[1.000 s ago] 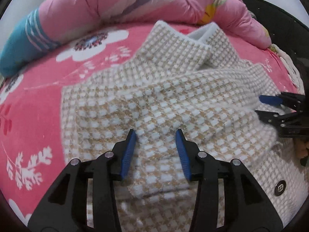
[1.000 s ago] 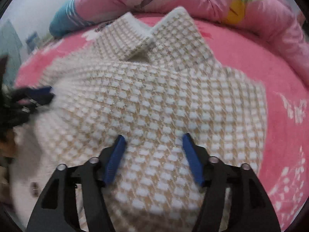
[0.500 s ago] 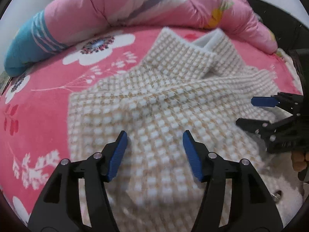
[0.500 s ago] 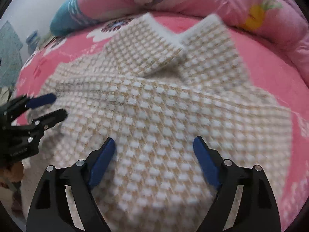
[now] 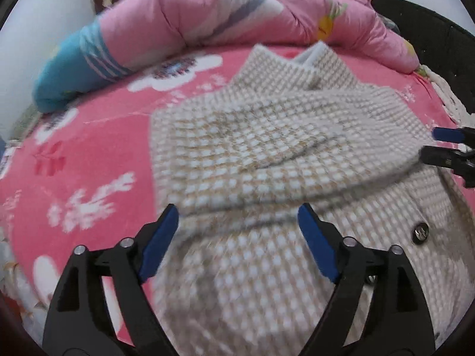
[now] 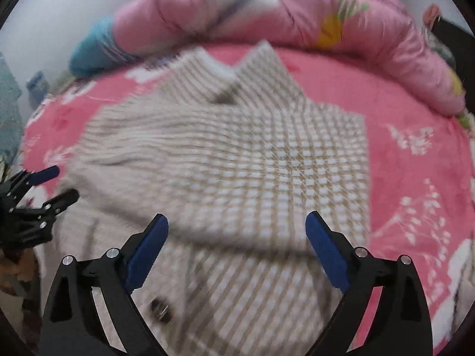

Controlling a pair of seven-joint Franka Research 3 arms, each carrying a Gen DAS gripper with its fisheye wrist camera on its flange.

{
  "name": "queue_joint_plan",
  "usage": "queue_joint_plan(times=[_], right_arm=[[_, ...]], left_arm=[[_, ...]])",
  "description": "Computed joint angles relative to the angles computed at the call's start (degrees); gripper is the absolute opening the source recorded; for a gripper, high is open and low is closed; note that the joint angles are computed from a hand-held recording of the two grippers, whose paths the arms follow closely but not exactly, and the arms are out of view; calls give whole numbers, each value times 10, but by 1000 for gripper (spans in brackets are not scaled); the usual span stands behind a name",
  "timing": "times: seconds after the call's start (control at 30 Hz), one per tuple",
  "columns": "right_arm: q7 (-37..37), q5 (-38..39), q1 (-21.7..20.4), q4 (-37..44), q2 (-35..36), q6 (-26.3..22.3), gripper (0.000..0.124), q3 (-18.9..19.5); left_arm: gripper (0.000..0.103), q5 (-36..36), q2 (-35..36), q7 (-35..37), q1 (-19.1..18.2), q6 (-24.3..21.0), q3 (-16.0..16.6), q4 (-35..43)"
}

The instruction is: Fold large clothes

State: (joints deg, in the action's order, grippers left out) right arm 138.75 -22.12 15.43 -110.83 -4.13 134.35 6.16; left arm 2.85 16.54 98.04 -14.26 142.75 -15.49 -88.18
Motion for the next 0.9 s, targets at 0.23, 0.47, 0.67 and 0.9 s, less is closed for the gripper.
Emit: queue_joint_plan(times=[0.23, 0.47, 0.67, 0.9], right_arm=[[67, -49, 40, -67, -88, -56, 97, 67], [154, -10, 63, -143, -150, -87, 97, 119], [190, 4, 75, -177, -149, -100, 97, 130], [201, 22, 75, -212, -171, -54, 97, 122]], left_arm=[[84, -70, -177, 38, 23, 36, 16, -209], [84, -137, -319, 58, 1, 78, 68, -396], [84, -145, -439, 76, -24, 128, 117, -542], [84, -222, -533, 90, -87, 88, 206, -629]])
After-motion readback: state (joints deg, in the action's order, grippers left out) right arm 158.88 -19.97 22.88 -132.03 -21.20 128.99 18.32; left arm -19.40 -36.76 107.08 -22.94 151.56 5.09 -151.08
